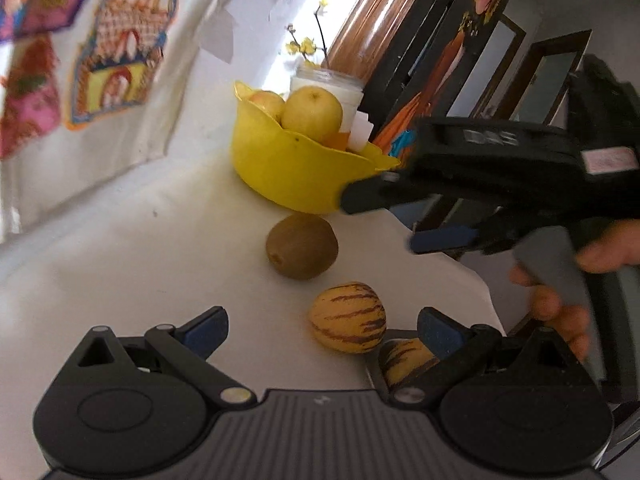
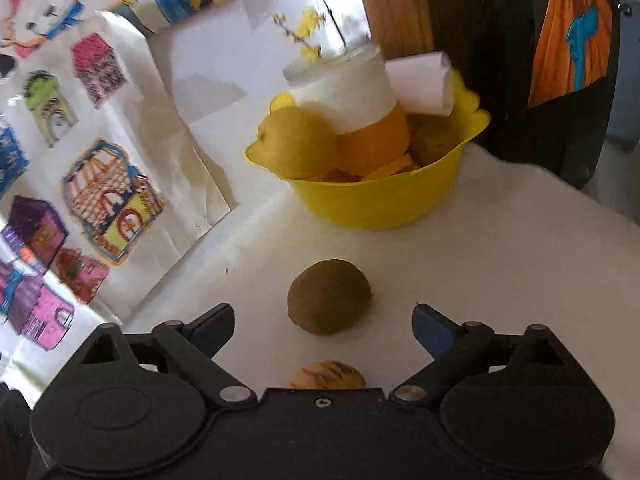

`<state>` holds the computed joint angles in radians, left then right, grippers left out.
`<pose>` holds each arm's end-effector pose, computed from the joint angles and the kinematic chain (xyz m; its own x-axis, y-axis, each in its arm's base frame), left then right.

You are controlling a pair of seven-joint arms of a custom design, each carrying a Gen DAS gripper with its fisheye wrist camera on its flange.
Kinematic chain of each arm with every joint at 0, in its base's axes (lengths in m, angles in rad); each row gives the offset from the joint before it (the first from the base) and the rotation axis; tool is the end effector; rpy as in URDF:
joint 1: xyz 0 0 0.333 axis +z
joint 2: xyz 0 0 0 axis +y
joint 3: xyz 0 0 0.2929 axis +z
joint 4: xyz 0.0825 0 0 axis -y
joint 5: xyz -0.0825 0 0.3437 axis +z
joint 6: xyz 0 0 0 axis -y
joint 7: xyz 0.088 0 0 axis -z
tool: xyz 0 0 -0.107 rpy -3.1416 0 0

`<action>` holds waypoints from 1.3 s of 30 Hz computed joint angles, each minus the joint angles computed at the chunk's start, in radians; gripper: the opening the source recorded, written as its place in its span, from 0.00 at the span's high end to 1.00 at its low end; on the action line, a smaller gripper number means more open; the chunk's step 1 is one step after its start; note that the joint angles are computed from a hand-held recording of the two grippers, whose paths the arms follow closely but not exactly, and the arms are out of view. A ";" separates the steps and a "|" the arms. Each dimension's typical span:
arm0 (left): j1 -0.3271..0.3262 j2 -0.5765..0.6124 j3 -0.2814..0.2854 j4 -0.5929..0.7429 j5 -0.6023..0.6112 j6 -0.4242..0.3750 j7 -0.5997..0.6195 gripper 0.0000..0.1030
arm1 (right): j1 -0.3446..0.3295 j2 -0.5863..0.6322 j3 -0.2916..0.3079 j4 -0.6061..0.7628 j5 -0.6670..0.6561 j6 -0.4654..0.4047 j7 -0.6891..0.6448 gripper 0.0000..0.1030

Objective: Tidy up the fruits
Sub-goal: 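Withdraw both open tools from the tray toward the kiwi and striped melon, then grasp the striped melon with the left tool while the right tool grasps the kiwi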

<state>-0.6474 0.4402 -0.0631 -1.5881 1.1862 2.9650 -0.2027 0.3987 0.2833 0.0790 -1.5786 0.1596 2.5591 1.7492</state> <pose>0.4672 -0.4753 0.4567 -0.2206 -0.8714 0.4381 -0.6261 -0.2179 -0.7487 0.5813 0.2907 0.5463 0.2702 -0.9203 -0.2830 -0.8065 -0.0558 -0.5886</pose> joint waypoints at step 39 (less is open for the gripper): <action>-0.086 0.128 0.120 0.045 -0.518 0.202 0.384 0.43 | 0.024 0.306 -0.018 0.434 -0.019 -0.273 -0.038 0.34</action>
